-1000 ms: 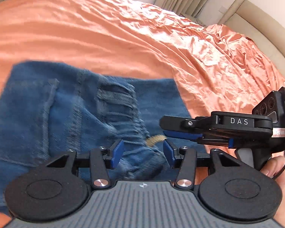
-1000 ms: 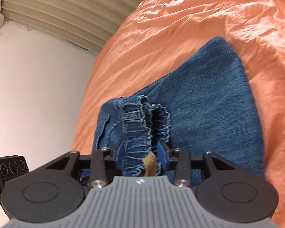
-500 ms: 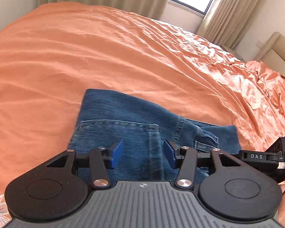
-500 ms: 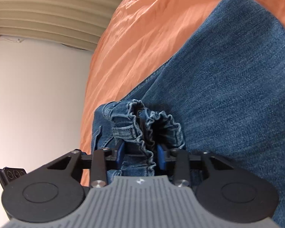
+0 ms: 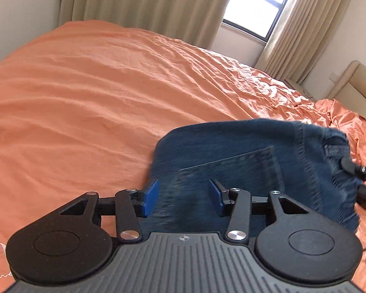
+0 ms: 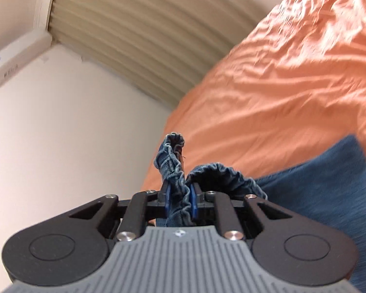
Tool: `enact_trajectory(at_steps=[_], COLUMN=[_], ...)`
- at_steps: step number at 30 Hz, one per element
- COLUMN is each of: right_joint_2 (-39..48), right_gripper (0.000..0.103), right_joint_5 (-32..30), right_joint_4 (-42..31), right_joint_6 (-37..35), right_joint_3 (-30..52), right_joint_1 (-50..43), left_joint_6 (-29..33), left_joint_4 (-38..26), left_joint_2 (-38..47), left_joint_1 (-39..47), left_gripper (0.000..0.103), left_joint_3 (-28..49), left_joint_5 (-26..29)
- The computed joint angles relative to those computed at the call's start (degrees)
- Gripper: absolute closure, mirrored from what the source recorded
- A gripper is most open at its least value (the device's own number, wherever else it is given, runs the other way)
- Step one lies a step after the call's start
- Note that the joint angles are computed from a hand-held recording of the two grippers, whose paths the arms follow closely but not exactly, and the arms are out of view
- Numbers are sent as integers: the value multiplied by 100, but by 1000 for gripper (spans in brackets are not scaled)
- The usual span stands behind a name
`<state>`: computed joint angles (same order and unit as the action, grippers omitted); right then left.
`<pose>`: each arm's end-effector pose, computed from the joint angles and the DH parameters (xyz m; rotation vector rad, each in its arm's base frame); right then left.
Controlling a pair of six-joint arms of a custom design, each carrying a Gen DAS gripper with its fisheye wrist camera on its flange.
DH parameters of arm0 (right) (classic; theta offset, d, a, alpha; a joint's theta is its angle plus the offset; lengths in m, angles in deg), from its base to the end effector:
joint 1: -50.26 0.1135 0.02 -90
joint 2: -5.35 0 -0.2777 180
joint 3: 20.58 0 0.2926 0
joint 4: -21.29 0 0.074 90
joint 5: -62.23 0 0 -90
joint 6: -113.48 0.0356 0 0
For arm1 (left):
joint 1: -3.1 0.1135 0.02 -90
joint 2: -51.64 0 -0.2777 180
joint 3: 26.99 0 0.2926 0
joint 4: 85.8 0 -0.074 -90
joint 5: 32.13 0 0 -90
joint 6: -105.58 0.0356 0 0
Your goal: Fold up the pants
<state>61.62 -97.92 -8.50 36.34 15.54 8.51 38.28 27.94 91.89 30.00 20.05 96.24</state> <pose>0.1684 -0.1055 0.1778 0.4486 1.9512 1.1425 0.1441 0.0483 0.2397 0.1369 2.3569 -0.4733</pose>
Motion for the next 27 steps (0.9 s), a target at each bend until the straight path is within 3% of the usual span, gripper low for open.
enact_trajectory(at_steps=[2,6,10,13,15,18,19,21,23,27], right_joint_2=[440,1259,2217,2072,2277,2473,2404,2040,1631,1095], right_gripper=[91,91,92,92,92,83,76,72,60,57], right_joint_5=[102,846,1025,1680,1871,1771,1688,1644,1600,1693], right_joint_4=[-612,-948,-1398,-938,-794,-836,-1011,-1522,-2241,-3450], right_joint_6=[-617,-1098,-1965,-1744,-1835,-1911,-2058,-2604,-3358,-4618], right_joint_3=[273,413,617,440,368,397,398,375,372,399], right_joint_1=[-420,-746,-1317,-1133,-1150,-1285,-1431,-1726,-2069,-2727], left_joint_6=[-76,-204,-652,-858,-764,-558,-478,-171,161,1119], left_joint_4=[-55,-61,161,194,94,-129,-244,-506,-765,-1430], left_joint_2=[-91,-227,-372,-461,-551,-701,-764,-867,-1001,-1505], left_joint_1=[-245,-982,-1764,-2020,-2050,-2059,-2004,-1768,-1583,-1031], left_gripper=[49,49,49,49,49,47,45,43,43,37], left_joint_3=[-42,-199,-421,-467,-451,-388,-359,-319,-297,-335], left_joint_5=[-147,-565,-1082,-1232,-1298,-1414,-1393,-1270,-1236,-1111])
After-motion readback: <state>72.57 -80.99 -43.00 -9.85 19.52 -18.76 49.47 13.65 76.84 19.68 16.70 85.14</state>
